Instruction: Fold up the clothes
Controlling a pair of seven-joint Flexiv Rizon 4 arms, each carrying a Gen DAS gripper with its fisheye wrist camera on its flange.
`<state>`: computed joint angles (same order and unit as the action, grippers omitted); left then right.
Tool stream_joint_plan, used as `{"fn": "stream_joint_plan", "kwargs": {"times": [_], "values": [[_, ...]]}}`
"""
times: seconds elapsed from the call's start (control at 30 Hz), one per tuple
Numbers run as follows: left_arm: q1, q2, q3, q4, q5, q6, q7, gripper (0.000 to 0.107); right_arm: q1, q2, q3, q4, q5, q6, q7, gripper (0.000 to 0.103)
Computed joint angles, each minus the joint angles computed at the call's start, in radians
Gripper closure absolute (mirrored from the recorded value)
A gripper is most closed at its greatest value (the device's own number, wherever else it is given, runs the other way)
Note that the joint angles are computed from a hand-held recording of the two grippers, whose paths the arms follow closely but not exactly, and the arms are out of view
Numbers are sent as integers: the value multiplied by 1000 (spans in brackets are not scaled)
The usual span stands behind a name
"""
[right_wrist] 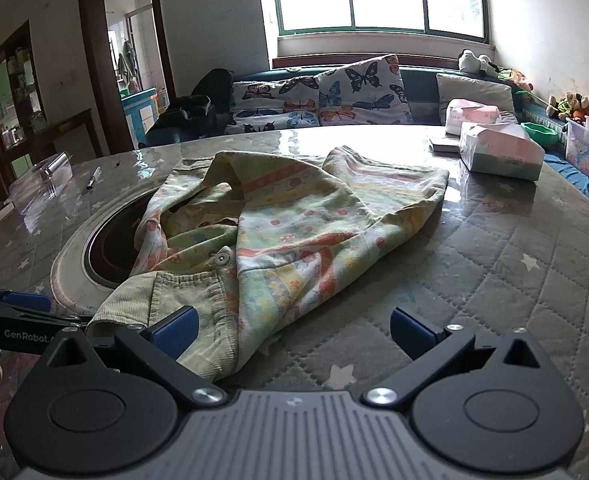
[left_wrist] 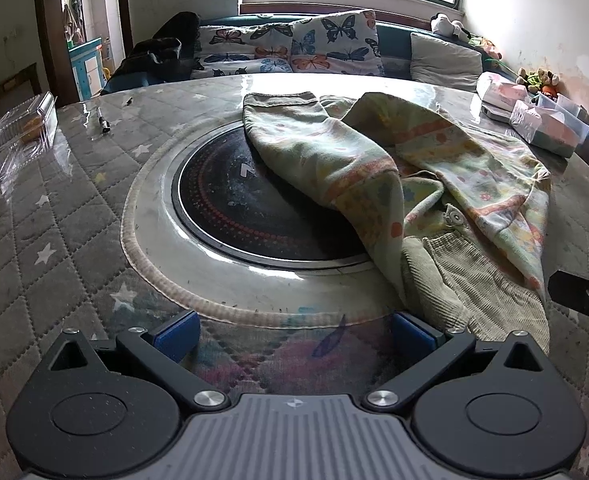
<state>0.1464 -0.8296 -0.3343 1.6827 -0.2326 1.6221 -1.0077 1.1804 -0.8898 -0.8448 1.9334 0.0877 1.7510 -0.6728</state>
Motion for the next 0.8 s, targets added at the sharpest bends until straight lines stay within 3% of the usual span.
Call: {"fn": "stream_joint_plan", "kwargs": {"times": [0.8], "values": [[-33,35,54,44,16,30,-47,4,-22,23,52,4,14,47,-106,0]]}}
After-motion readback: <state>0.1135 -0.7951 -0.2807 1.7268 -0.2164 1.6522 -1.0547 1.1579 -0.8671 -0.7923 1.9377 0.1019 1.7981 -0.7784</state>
